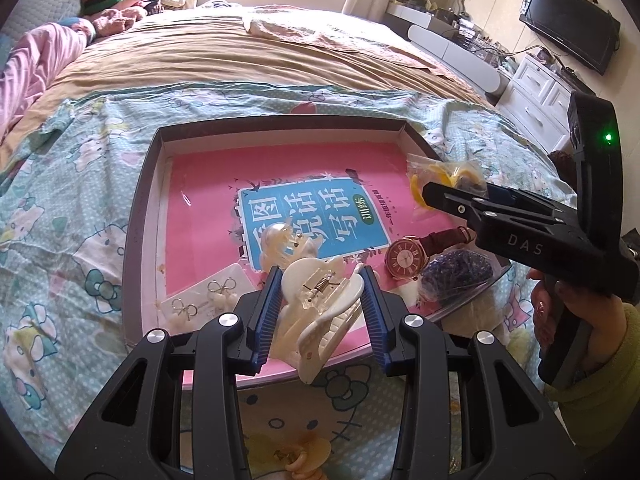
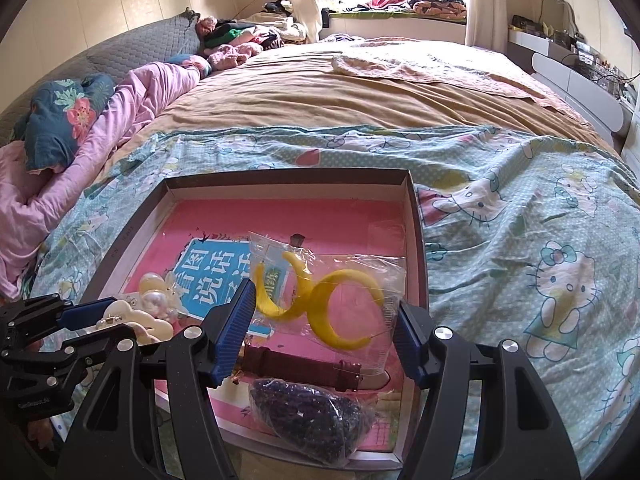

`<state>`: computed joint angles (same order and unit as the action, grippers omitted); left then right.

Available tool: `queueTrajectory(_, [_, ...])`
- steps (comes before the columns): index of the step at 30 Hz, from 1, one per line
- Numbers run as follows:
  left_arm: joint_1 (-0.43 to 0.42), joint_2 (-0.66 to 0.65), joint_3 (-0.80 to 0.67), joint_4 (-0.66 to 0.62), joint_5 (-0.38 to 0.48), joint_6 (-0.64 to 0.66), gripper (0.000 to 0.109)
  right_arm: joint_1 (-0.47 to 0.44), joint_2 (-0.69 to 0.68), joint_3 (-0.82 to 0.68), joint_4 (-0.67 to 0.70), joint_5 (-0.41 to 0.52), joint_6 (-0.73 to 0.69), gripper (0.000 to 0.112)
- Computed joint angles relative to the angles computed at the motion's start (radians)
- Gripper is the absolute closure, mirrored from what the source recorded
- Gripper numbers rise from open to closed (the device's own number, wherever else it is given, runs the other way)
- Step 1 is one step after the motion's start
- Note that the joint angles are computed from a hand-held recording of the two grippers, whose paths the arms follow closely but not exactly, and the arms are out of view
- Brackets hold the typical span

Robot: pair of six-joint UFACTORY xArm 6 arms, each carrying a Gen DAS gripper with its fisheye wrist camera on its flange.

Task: Organize jewelry
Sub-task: 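Carry claw clip into tray with left tool while right tool places yellow bangle bag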

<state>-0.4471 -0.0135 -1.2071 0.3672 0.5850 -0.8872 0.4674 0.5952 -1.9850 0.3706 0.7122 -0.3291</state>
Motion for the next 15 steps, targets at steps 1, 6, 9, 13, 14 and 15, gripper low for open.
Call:
queueTrajectory(1, [0.002, 0.0, 0.001, -0.001, -0.001, -0.001, 0.078, 0.0, 0.007, -0.008, 0.0, 0.005, 0.001, 0.05])
queueTrajectory(6, [0.009, -0.002, 0.009, 0.01, 0.0, -0.015, 0.078, 0.003, 0.028, -0.031, -0.014, 0.027, 0.015, 0.049])
queueTrajectory(9, [0.012, -0.005, 0.011, 0.028, 0.002, -0.032, 0.077, 0.005, 0.034, -0.038, -0.017, 0.035, 0.019, 0.049])
queueTrajectory(13, [0.014, -0.007, 0.012, 0.028, 0.004, -0.035, 0.077, 0.007, 0.043, -0.051, -0.026, 0.051, 0.022, 0.048])
queueTrajectory(14, [0.014, -0.008, 0.013, 0.028, 0.005, -0.036, 0.077, 0.008, 0.045, -0.055, -0.03, 0.052, 0.027, 0.048])
queueTrajectory(15, [0.014, -0.007, 0.013, 0.027, 0.005, -0.036, 0.077, 0.007, 0.048, -0.059, -0.032, 0.056, 0.03, 0.048])
